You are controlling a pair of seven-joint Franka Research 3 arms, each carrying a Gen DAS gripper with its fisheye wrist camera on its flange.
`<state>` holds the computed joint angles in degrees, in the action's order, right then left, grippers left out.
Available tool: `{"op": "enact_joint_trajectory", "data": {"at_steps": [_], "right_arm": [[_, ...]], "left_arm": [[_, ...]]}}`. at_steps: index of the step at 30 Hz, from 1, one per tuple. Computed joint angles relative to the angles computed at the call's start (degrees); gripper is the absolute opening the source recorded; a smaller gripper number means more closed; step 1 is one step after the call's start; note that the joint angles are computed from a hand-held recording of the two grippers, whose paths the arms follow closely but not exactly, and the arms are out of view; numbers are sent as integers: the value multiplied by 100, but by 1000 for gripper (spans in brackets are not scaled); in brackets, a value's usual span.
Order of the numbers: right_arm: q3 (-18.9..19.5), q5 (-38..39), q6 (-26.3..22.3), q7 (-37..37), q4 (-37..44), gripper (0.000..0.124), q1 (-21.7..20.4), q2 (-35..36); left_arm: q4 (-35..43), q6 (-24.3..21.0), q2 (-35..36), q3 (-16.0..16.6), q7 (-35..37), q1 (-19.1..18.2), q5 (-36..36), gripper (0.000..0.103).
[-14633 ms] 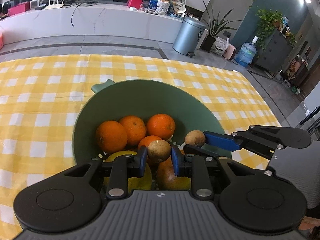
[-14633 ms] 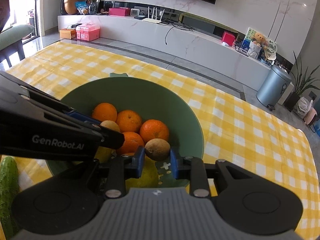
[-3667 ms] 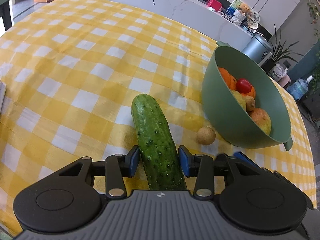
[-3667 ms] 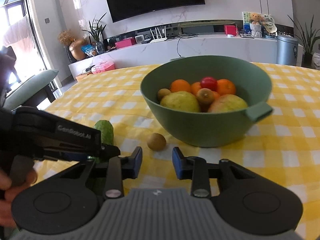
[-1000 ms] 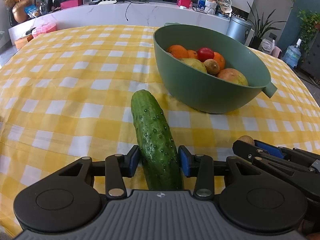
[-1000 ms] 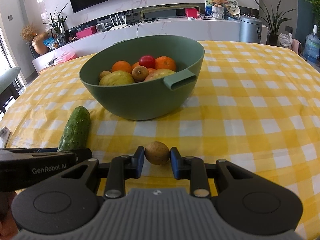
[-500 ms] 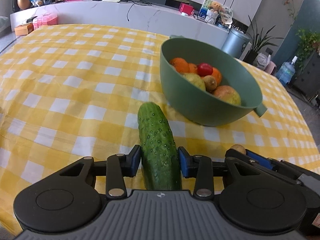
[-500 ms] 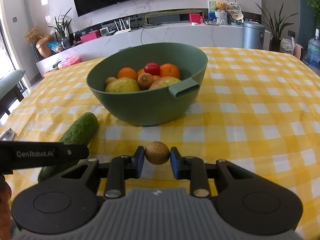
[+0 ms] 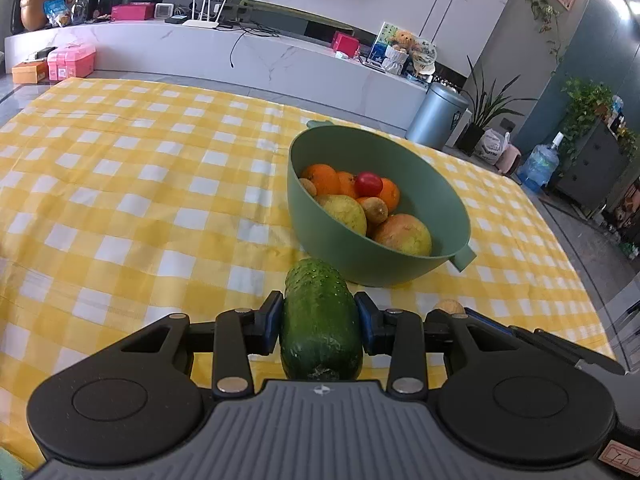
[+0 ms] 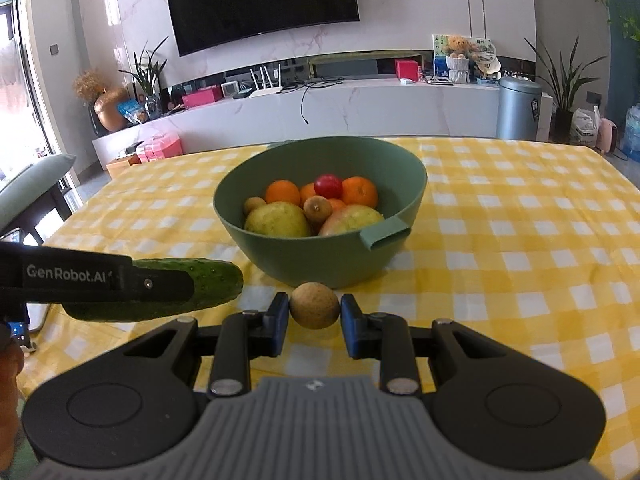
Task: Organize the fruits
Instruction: 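Carry the cucumber and kiwi toward the green colander with both tools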
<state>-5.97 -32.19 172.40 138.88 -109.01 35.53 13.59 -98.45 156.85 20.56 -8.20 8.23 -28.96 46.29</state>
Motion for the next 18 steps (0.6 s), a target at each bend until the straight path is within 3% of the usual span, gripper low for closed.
{"op": "enact_joint_trajectory", "data": {"at_steps": [18], "right_arm": [[-313,-821,618,750,2,24,53,-257]], "left_arm": [[153,185,-388,10,-690,-22,1400,43]]}}
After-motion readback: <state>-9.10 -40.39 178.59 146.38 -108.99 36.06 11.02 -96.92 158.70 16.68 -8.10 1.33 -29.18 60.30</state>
